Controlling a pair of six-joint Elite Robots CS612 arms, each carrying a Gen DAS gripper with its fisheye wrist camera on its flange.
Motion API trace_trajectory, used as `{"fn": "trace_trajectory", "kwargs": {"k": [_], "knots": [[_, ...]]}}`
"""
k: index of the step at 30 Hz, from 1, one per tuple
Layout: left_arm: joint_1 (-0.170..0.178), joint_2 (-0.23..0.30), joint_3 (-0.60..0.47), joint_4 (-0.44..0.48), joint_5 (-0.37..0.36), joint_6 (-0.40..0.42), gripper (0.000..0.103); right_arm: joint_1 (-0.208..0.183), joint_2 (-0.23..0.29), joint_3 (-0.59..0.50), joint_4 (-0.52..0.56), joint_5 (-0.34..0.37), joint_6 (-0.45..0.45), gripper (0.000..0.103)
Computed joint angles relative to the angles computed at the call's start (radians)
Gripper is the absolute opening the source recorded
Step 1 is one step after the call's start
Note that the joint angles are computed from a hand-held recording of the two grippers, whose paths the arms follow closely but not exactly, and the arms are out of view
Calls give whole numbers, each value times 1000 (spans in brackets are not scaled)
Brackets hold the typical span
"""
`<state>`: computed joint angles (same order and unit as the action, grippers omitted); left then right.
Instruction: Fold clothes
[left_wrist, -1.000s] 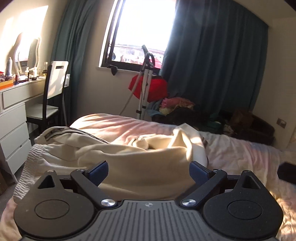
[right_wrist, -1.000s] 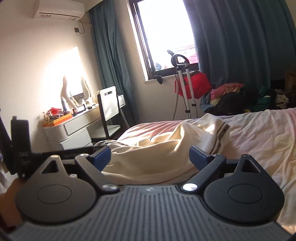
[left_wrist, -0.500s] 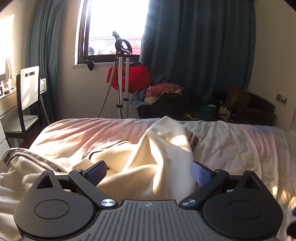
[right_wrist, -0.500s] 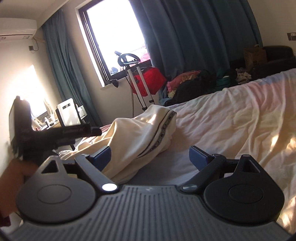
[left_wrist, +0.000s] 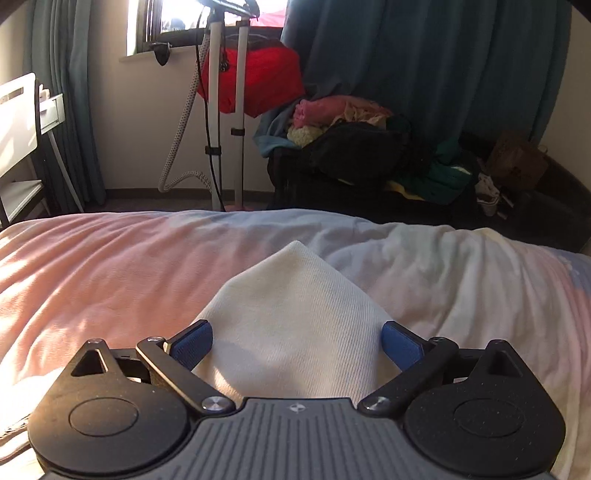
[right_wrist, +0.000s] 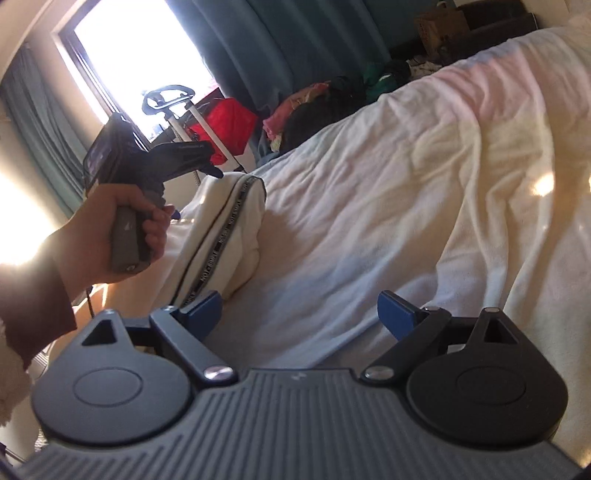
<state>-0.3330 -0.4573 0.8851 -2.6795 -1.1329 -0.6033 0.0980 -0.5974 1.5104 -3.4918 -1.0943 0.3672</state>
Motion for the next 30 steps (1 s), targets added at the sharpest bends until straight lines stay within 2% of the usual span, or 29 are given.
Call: {"fn": "trace_trajectory", "kwargs": {"k": [1,3,4,5,6,8,12,17,19,23,25,28,30], "knots": [[1,13,-16,-4,-16,2,91,1,5,-8,13,-6,2,93],[0,27,-22,-33,-33,2,61,2,13,-17,23,-9,8,93],[-7,19,-4,-67,-23,13,50,3,15,-19,24,-13,13,93],[-14,11,13,-100,-12,28,21,3,16,-19,21,-19,18,93],[-21,3,29,-134,0,44,4,3,14,-16,14,-25,22,93],[-37,-19,70,-213,18,94,4,3,11,-7,-9,-37,30,93],[-85,-92,196,-419,11,258,3,3,-2,21,-71,-96,47,93],[-161,-198,402,-627,-114,417,3,-7,-27,65,-151,-204,87,93],[-195,-220,475,-672,-129,404,4,-17,-36,81,-179,-244,123,93],[-240,-234,571,-668,-160,309,5,-48,-54,109,-201,-261,208,93],[-254,-236,609,-665,-162,280,10,-62,-63,127,-210,-258,233,93],[-263,-264,677,-662,-178,259,26,-90,-70,153,-218,-175,279,93],[-265,-294,731,-673,-188,266,42,-113,-66,153,-205,-61,326,93]]}}
